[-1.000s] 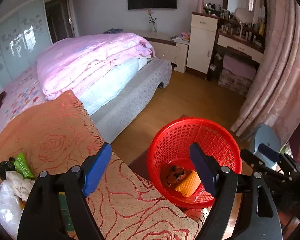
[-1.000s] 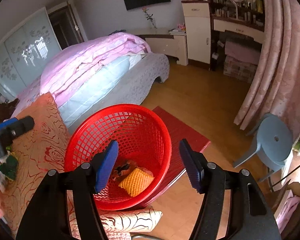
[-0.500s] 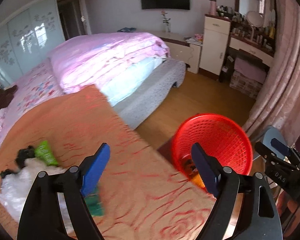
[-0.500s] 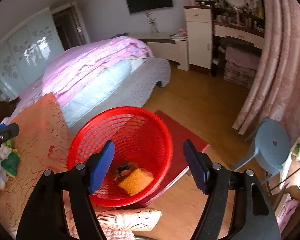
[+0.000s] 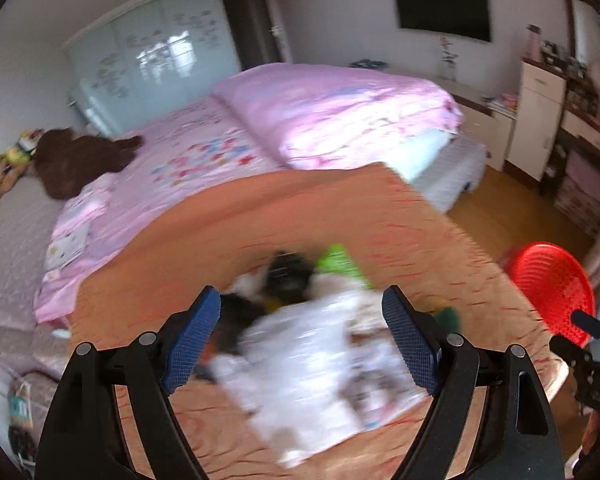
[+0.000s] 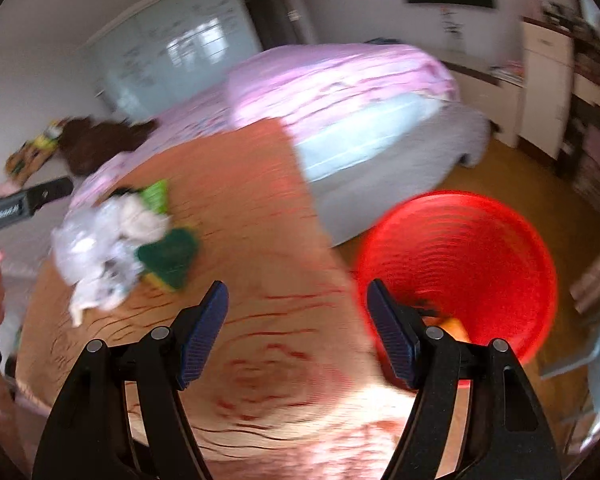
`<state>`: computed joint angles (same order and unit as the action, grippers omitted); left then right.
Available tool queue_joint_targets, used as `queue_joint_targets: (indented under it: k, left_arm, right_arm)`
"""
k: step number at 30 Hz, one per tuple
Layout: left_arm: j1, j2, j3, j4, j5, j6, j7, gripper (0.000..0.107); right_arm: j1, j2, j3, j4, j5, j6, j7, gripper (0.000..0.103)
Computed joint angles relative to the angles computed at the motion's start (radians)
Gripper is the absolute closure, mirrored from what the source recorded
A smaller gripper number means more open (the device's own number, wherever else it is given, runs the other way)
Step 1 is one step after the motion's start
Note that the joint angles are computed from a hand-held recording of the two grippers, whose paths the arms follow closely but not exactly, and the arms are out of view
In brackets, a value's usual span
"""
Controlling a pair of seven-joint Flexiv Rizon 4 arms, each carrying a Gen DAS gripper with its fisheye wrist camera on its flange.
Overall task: Collect trash
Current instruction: 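Return both tools to the bed and grasp the clear plastic bag with the left tool, then grasp the green scrubber with the right tool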
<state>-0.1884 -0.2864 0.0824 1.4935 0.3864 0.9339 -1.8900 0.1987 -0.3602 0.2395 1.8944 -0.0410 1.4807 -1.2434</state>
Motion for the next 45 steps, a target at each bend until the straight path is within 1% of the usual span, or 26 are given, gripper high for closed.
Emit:
queue_joint_targets:
  k: [3,5,8,9,11,15,16,17,18,20,22,23,25,28,33,34,36,37,38,39,40,42,45]
  left_arm:
    - [0.028,0.026,0.014,0.032,-0.017,0.01,-0.005,0.027]
    - [0.04,0.042,0.017,0.053,-0.013,0.022,-0.001,0.027]
    - [0.056,0.052,-0.007,0.085,-0.042,0.049,0.063,0.027]
    - [0.062,0.049,-0.024,0.096,-0.069,0.055,0.113,0.027]
    - [0.052,0.034,-0.034,0.098,-0.079,0.053,0.146,0.027]
    - [0.033,-0.003,-0.029,0.075,-0.099,-0.001,0.148,0.027]
    - [0.033,-0.011,-0.027,0.071,-0.108,-0.017,0.144,0.027]
    - [0.035,-0.016,-0.025,0.073,-0.119,-0.023,0.144,0.028]
    - [0.037,-0.019,-0.025,0.079,-0.128,-0.021,0.147,0.03]
    - [0.042,-0.022,-0.025,0.092,-0.148,-0.022,0.157,0.049]
    - [0.056,-0.026,-0.03,0.105,-0.184,-0.015,0.171,0.055]
    - [0.057,-0.028,-0.029,0.109,-0.193,-0.009,0.17,0.062]
    - [0.067,-0.024,-0.031,0.129,-0.222,0.017,0.181,0.067]
    - [0.057,-0.011,-0.019,0.143,-0.204,0.042,0.171,0.074]
    - [0.064,0.021,-0.013,0.167,-0.209,0.09,0.151,0.077]
    - [0.069,0.032,-0.015,0.18,-0.218,0.109,0.153,0.078]
    - [0.073,0.053,-0.014,0.199,-0.221,0.144,0.149,0.078]
    - [0.075,0.057,-0.015,0.201,-0.222,0.151,0.147,0.078]
    - [0.076,0.065,-0.015,0.208,-0.222,0.164,0.145,0.078]
    - [0.076,0.07,-0.015,0.211,-0.22,0.174,0.14,0.078]
    - [0.075,0.071,-0.015,0.209,-0.218,0.177,0.135,0.078]
    - [0.078,0.078,-0.018,0.216,-0.224,0.19,0.13,0.078]
    - [0.082,0.086,-0.021,0.226,-0.231,0.211,0.128,0.078]
  right_arm:
    - [-0.006,-0.018,0.038,-0.034,0.012,-0.025,-0.03,0.033]
    - [-0.001,-0.022,0.039,-0.048,0.019,-0.034,-0.034,0.033]
    - [0.012,-0.025,0.033,-0.057,0.024,-0.041,-0.033,0.033]
    - [0.014,-0.026,0.033,-0.06,0.026,-0.045,-0.032,0.033]
    - [0.019,-0.025,0.033,-0.057,0.03,-0.048,-0.033,0.033]
    - [0.026,-0.022,0.036,-0.049,0.033,-0.042,-0.041,0.032]
    - [0.026,-0.023,0.039,-0.051,0.035,-0.042,-0.045,0.031]
    - [0.027,-0.026,0.041,-0.055,0.037,-0.042,-0.048,0.027]
    - [0.03,-0.029,0.04,-0.057,0.037,-0.04,-0.048,0.026]
    - [0.032,-0.042,0.046,-0.076,0.037,-0.056,-0.052,0.026]
    - [0.022,-0.062,0.071,-0.108,0.051,-0.079,-0.073,0.026]
    - [0.017,-0.074,0.085,-0.129,0.059,-0.096,-0.088,0.026]
    - [0.019,-0.093,0.099,-0.161,0.07,-0.12,-0.114,0.026]
    - [0.036,-0.122,0.104,-0.211,0.08,-0.15,-0.141,0.026]
    - [0.09,-0.164,0.065,-0.276,0.063,-0.19,-0.135,0.026]
    - [0.104,-0.171,0.048,-0.284,0.053,-0.196,-0.12,0.028]
    - [0.119,-0.183,0.029,-0.301,0.04,-0.225,-0.097,0.04]
    - [0.133,-0.184,0.01,-0.297,0.027,-0.215,-0.081,0.043]
    - [0.127,-0.188,0.02,-0.306,0.028,-0.221,-0.09,0.053]
    - [0.112,-0.193,0.041,-0.316,0.038,-0.233,-0.109,0.06]
    - [0.117,-0.192,0.035,-0.314,0.034,-0.231,-0.108,0.061]
    - [0.126,-0.187,0.025,-0.304,0.026,-0.217,-0.103,0.067]
    - [0.122,-0.179,0.027,-0.286,0.034,-0.194,-0.098,0.07]
